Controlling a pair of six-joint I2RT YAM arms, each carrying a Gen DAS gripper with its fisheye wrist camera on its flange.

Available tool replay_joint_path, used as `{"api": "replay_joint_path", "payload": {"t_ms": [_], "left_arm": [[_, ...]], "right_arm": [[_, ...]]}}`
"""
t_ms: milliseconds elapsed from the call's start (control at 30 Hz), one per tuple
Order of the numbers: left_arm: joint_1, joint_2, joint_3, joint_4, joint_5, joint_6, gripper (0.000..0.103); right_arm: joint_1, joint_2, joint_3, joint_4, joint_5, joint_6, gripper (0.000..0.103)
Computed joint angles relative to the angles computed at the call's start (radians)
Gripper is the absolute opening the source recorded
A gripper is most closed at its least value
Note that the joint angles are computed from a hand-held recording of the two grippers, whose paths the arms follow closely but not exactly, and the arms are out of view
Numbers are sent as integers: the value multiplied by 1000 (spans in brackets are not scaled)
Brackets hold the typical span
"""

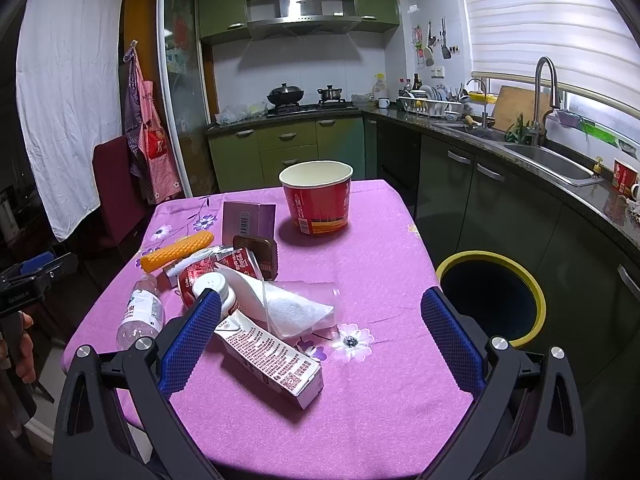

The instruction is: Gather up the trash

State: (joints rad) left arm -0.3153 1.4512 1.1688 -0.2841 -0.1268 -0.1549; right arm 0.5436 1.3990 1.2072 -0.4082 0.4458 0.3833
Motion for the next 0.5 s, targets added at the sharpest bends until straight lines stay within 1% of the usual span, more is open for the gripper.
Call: {"api": "replay_joint_path", "payload": {"t_ms": [500], "left_arm": [[-6,8,-4,3,2,-2,97]], "right_arm": [[-3,0,-2,2,-3,-1,99]]}}
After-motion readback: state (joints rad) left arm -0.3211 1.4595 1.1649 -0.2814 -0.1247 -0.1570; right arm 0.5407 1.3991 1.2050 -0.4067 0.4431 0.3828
